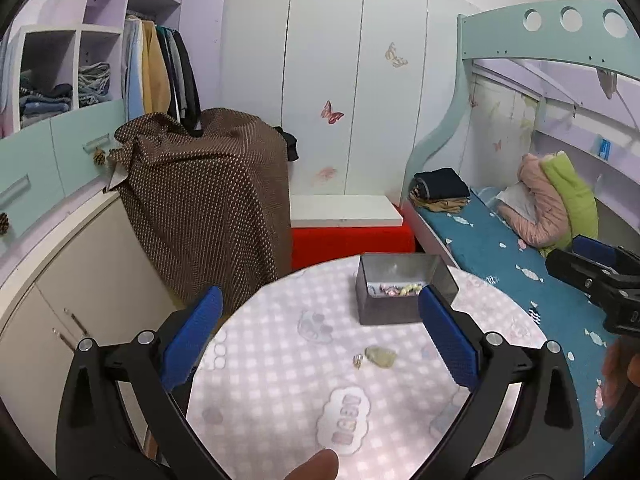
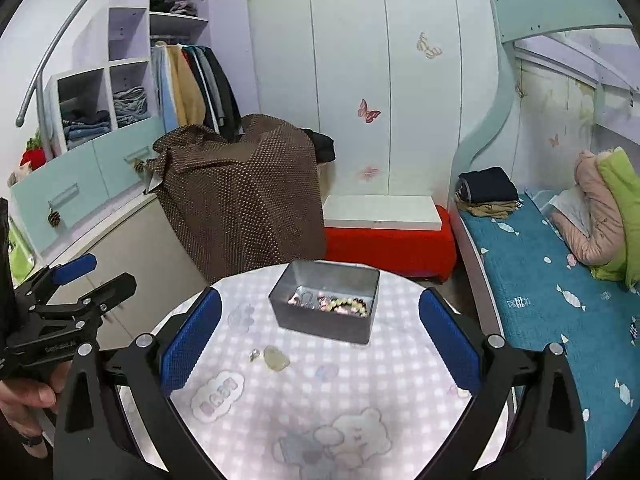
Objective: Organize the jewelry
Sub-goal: 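Withdraw both grippers from the grey box, then grasp the jade pendant with the right gripper while the left gripper grasps the other pearl earring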
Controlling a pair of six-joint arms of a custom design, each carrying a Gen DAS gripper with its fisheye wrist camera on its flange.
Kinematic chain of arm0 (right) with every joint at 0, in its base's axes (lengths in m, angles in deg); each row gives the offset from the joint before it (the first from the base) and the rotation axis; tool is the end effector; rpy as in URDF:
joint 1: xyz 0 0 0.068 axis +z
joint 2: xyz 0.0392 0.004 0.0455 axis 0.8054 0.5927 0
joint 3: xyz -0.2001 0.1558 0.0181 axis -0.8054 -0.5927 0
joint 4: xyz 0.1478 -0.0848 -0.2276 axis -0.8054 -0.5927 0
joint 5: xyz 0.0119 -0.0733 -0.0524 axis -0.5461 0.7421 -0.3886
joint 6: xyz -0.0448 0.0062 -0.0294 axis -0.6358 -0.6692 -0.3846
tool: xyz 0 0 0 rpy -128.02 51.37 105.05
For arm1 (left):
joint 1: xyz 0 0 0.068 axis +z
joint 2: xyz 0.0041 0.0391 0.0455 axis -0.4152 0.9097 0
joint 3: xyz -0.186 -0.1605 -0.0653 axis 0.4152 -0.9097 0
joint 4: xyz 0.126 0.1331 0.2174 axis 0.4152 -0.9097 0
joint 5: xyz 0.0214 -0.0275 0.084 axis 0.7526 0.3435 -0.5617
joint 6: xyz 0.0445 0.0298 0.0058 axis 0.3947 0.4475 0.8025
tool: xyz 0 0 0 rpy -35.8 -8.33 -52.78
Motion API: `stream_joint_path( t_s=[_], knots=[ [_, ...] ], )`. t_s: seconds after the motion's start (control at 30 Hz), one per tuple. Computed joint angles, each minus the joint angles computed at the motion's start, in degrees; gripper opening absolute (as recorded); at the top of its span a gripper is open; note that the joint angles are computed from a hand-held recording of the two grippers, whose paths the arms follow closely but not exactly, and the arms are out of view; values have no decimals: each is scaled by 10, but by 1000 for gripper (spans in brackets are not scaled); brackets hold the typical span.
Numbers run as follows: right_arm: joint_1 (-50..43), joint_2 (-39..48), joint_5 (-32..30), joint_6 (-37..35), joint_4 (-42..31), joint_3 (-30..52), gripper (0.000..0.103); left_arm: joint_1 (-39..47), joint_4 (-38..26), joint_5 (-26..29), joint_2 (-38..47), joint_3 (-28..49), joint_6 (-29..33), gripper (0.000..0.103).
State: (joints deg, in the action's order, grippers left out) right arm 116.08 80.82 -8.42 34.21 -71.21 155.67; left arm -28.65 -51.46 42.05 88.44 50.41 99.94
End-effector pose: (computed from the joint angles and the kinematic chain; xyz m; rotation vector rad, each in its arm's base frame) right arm 0.1658 0.2531 0.3648 0.3479 2.0521 -0.0370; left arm 0.3018 -0.0385 0.3557 0.6322 2.0113 -0.4061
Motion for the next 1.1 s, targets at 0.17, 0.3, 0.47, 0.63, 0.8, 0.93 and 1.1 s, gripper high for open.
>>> stream_joint_path(
  t_s=[0.17,0.3,0.47,0.63,0.8,0.93,1.1],
  knots=[
    [13,9,-8,8,10,-12,95,31,-2,24,-28,-40,0,98],
    [12,14,-16,-1,25,-19,95,40,6,23,-40,-67,5,98],
    [9,15,-32,-12,48,-38,95,45,13,26,-39,-85,9,98],
    [-7,16,-59,-40,88,-67,95,41,31,15,-41,-103,14,98],
    [-45,27,-117,-85,154,-114,95,35,58,-3,-29,-128,21,98],
    [-85,55,-184,-142,214,-140,95,29,74,-15,-4,-137,28,98],
    [-134,107,-256,-219,278,-148,95,26,95,-33,31,-147,37,98]
  ],
)
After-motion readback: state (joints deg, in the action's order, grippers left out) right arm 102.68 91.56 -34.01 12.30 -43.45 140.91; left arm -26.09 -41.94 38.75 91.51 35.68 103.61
